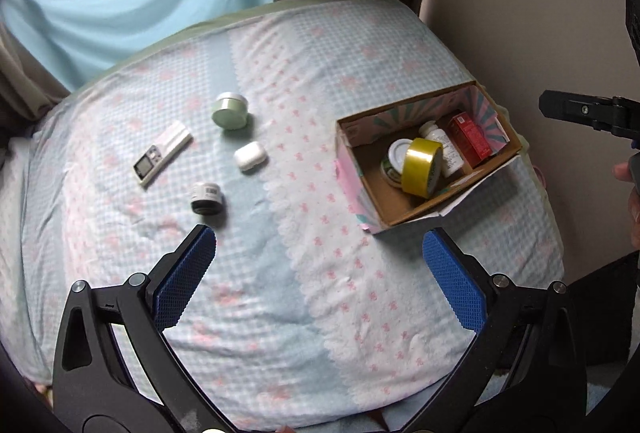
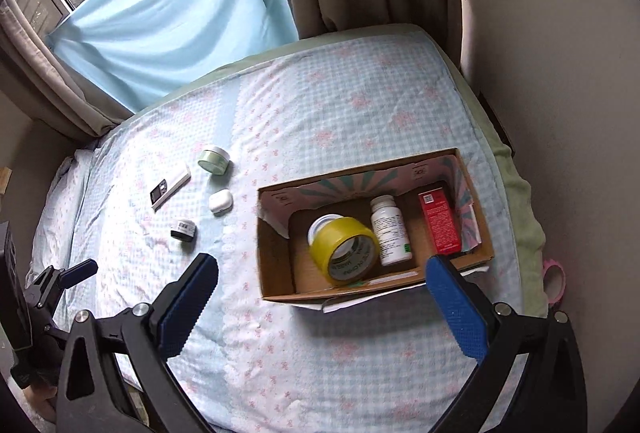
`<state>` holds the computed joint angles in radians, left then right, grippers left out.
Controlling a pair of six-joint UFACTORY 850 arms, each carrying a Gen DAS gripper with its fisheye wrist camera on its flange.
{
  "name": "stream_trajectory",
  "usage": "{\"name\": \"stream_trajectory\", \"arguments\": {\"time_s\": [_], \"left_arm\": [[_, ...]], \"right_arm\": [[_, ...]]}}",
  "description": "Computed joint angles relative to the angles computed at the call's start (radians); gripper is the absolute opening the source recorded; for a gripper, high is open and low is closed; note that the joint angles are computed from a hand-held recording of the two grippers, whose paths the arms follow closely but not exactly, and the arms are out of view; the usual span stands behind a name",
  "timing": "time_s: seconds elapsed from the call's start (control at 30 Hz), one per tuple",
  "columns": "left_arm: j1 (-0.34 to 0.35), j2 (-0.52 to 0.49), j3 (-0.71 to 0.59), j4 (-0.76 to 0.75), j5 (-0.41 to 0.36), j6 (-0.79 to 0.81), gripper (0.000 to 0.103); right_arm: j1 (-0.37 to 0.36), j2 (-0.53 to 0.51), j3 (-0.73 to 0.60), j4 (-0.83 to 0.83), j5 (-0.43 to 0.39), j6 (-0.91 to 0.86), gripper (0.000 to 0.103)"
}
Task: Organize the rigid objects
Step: 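Move the left tool to the Metal DX jar while the right approaches the green jar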
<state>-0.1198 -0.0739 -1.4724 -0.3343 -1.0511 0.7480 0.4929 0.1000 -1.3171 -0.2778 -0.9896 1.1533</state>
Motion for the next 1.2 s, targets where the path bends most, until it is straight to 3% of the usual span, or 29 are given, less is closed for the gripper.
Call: {"name": "stream_trajectory", "arguments": {"time_s": [0.23,0.53,0.83,1.0,1.2], "left_arm": [[0.179,-0.078,-0.130,-0.084,-0.038,0.158,0.103],[0.310,-0.274,-0.321,-0.113,-0.169,0.195,0.103],[0.293,-0.499,-0.539,-0.070,-0.263,0.064,0.103],[0.253,-0.598,-0.599,-0.059,-0.248,-0.077,0.103],[0.192,-0.684,-0.585,-0.040,-0.200,-0.208,0.103]], "right_arm": [[0.109,-0.160,-0.187,-0.043,-0.022,0.101,0.103],[0.132,-0.415,-0.493,-0.056,-0.062,0.113,0.103],[0.055,-0.647,-0.747,0.073,-0.040,0.030,0.103],[-0.036,-0.760,-0.831,0.235,0.011,-0.095,0.103],[-0.144,-0.948,-0.979,0.444,-0.010,-0.277,0.103]]}}
